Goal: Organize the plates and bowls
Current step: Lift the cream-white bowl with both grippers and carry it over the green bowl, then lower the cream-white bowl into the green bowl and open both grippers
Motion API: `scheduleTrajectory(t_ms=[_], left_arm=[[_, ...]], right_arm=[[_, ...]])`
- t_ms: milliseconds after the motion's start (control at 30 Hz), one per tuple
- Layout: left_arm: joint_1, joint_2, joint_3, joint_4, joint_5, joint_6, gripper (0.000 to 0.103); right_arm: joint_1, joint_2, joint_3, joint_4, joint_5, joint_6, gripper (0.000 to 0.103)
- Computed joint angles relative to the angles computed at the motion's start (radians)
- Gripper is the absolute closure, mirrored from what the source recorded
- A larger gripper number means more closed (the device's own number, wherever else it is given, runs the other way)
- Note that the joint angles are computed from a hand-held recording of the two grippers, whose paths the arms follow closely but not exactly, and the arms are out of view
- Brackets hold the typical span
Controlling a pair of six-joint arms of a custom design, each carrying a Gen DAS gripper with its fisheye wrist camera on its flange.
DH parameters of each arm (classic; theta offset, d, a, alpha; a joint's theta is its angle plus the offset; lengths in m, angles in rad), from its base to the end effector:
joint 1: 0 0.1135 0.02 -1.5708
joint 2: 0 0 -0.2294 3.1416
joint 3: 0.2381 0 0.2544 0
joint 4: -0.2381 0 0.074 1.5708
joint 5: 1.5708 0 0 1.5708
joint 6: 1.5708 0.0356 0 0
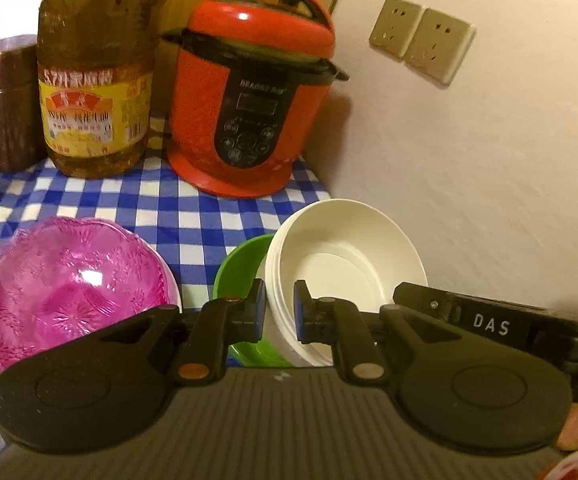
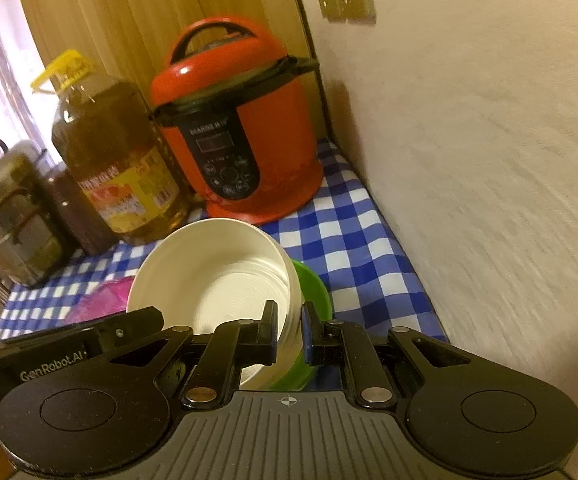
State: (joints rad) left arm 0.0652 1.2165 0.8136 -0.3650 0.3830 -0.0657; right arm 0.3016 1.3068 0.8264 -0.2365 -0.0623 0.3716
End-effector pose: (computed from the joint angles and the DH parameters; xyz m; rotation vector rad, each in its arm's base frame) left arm 0.2687 0.0042 0.2126 0.0385 2.3112 -0.4469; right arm 0.2759 0.0882 0.2019 0.0484 2.3215 0.4171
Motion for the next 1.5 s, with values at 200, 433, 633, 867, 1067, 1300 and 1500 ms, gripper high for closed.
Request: scheduleTrajectory(t_ms=[200,433,633,867,1067,1300,1500], left_arm=[[0.003,0.125,0.032,0.042,-0.001,0.018,0.09],[-0.017,0.174,0.018,0.087,-0.03,0.046,0.09],[-0.032,0.176,-0.009,0.12,-0.063,0.068,0.09],[-0.058,0.151,-0.051,0.165,-0.112,0.103,0.09],[-0.095,0.124,-0.091,0.209,-0.174,0.162,0.089],[-0.09,0.13,-0.087,0.21,-0.162,0.164,0.089],[-0.072,0.121,-0.11,0.242,-0.13,0.17,0.087]], right_arm=[[-0.006,0.128,0.042,0.048,-0.003,-0.034,0.091],[-0.006,0.19,0.052,0.081,0.006,-0.056,0.091],[0.01,0.195,0.044,0.102,0.03,-0.081,0.091],[0.034,0.193,0.018,0.142,0.071,-0.148,0.091],[0.045,0.193,0.005,0.164,0.088,-0.174,0.091],[0.037,0.19,0.0,0.173,0.077,-0.165,0.091],[0.025,0.192,0.005,0.167,0.052,-0.149,0.09]])
